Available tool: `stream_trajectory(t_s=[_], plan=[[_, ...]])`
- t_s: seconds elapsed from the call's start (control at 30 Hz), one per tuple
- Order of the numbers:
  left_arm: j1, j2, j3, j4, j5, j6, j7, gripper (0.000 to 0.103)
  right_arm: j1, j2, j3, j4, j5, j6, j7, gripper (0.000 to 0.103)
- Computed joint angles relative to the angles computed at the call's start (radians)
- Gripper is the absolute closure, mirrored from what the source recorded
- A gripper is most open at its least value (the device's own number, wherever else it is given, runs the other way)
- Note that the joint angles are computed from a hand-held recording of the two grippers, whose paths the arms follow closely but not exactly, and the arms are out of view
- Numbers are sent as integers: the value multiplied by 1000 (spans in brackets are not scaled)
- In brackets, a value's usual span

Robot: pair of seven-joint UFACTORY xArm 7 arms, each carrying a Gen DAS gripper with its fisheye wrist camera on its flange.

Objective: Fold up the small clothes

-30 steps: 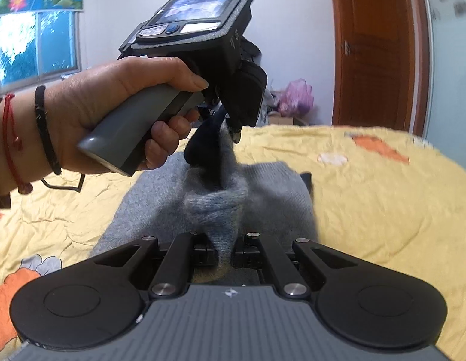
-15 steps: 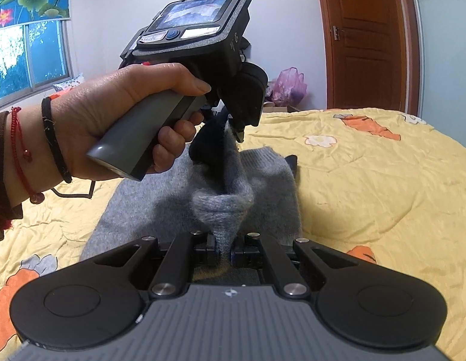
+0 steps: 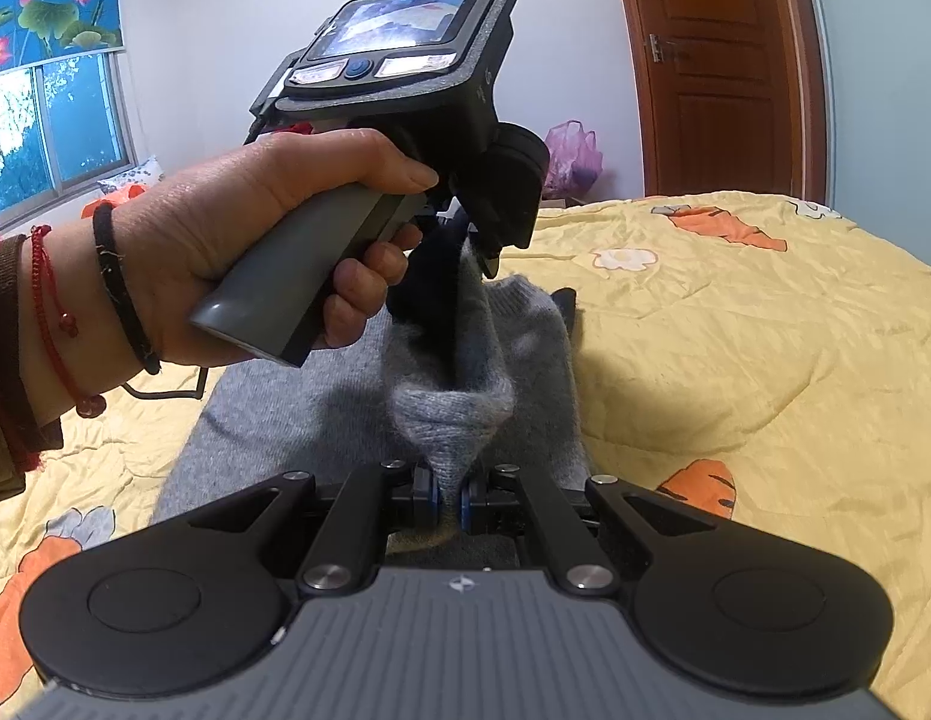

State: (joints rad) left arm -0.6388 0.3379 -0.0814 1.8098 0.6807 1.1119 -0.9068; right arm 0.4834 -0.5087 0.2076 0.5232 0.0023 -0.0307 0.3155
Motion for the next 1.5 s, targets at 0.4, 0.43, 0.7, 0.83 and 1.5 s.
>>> stream_trajectory(t_s=[0.4,0.43,0.7,0.83,1.5], plan=[[0,46,5,33,-52,-23,32,78,189,7,-186,-4,146,65,-41,81],[14,29,0,9,-78,-64,36,70,198,5,-196,-6,162,68,-47,77],[1,-67,11,-96,64,-114,-62,18,308,-17,-307,-17,294,73,-123,58],[36,-198,-12,-253,121,-125,-143,18,395,-34,-394,-18,383,62,-163,52],[204,-719,-271,-841,75,-72,-226,18,414,-101,-464,-15,499,190,-250,76]])
